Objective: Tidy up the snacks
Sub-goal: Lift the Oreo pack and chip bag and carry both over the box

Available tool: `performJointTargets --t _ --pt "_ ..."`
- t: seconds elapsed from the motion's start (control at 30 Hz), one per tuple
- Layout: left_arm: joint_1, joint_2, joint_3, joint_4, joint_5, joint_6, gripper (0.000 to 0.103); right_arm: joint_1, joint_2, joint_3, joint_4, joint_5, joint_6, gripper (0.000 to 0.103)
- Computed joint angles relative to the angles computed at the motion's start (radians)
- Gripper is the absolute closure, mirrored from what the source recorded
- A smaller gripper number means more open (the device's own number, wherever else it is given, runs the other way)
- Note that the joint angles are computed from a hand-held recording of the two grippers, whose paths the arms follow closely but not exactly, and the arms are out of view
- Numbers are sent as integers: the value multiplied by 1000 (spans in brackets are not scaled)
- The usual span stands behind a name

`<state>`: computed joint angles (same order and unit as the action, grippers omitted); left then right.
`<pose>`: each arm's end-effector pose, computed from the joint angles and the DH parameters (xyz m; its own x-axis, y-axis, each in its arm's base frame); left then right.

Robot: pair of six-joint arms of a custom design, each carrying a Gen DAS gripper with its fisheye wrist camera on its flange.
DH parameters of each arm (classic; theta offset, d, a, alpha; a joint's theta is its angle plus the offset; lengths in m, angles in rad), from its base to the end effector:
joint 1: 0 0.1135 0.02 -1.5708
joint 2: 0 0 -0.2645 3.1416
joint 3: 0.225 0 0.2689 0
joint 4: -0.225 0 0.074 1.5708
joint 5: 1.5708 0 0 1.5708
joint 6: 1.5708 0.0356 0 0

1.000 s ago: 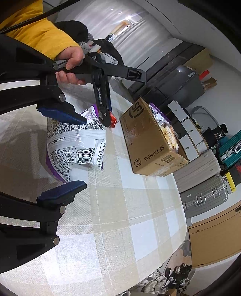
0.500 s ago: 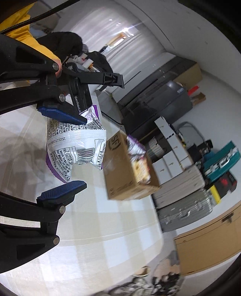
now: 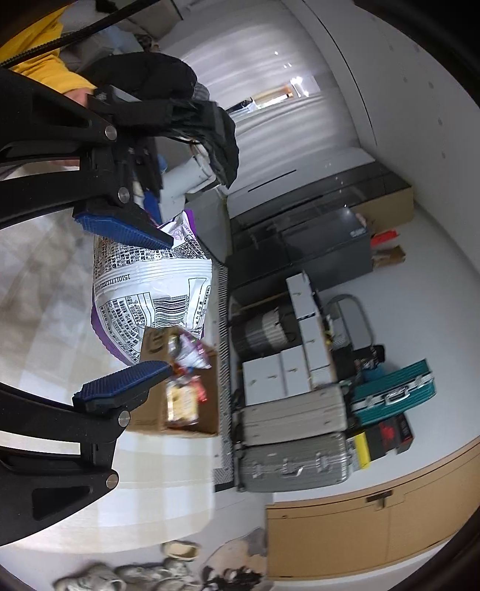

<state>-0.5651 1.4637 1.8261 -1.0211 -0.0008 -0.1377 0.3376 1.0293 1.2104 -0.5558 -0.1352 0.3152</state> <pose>0.2553 -0.1618 0.4584 -0.5855 0.2087 -0.7834 0.4590 0.8819 -0.1081 0.2177 0.0815 0.4064 -0.4668 0.1617 -0.8695 -0.3175 0.8870 0.3354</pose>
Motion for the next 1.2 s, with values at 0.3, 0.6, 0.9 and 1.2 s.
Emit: performJointTargets --t 0.3,0.6,0.9,1.2 --pt "12 -200 -73 -74 24 -59 62 95 -42 -94 44 59 85 40" --pt "20 -303 -242 -63 38 -91 62 137 -106 -223 73 104 117 40" --pt "-32 -229 -213 -28 -8 -79 62 78 -86 -159 33 79 59 40" --pt "16 -43 40 -96 80 -50 62 60 51 52 -49 76 -84 40"
